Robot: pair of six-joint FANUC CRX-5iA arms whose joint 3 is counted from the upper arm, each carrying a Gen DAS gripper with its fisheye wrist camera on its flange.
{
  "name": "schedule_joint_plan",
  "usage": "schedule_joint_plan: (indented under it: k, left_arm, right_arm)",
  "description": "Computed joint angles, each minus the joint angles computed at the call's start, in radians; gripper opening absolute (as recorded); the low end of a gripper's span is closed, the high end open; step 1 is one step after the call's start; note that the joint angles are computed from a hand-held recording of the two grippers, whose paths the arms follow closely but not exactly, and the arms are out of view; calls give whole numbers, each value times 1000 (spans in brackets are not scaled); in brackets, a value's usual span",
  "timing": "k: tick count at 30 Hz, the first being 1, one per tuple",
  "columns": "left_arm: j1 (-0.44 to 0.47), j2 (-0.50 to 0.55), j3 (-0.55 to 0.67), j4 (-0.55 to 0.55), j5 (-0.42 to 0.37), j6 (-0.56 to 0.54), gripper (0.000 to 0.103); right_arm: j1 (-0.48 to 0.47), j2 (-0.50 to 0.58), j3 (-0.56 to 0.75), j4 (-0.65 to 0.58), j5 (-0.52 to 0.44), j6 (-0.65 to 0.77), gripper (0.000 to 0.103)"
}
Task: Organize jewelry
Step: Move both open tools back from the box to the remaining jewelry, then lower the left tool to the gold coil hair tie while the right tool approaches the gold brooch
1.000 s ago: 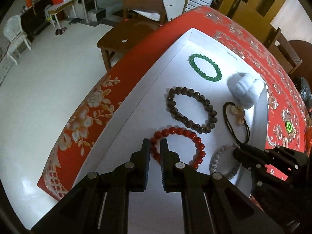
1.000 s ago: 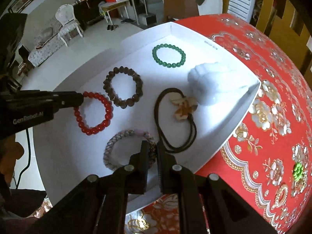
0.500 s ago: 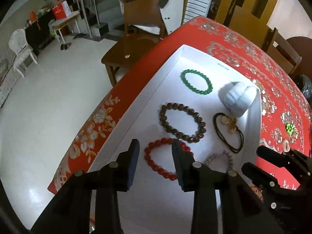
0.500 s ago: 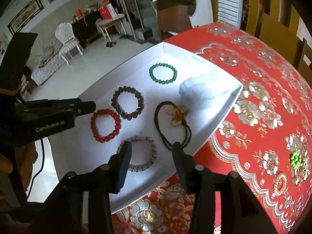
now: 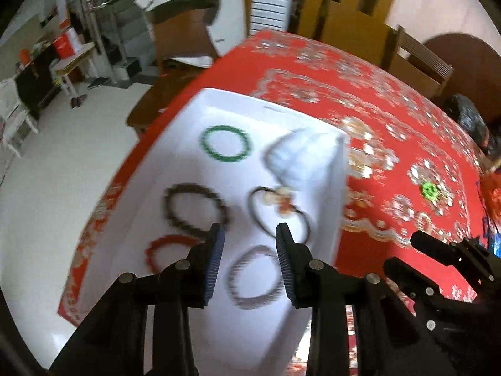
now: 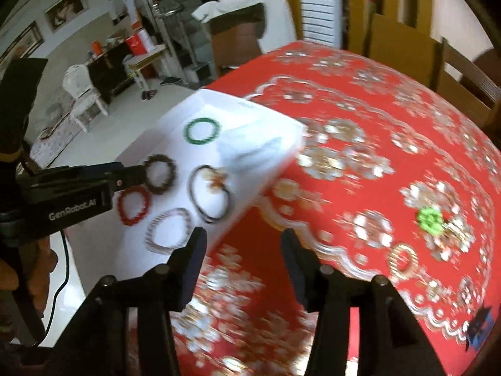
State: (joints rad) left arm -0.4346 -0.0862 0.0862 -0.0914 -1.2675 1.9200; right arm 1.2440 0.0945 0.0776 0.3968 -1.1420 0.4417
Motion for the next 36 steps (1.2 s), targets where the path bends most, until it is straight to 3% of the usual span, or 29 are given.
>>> schedule_joint_plan:
  k: [13, 23, 29, 36]
  left_arm:
    - [-164, 197, 165, 67, 9, -54, 47]
    - [-226, 349, 250, 210, 10, -105, 47]
    - [-240, 413, 317, 206, -12, -60, 47]
    - [-236, 444, 339, 225, -34, -49, 47]
  right_arm:
    - [14, -262, -282, 65, -150, -278, 53]
    - [8, -442, -432, 63, -248, -435, 54]
    - [-25, -486, -469, 65, -229, -420, 54]
    - [-141, -459, -462, 61, -139, -246, 54]
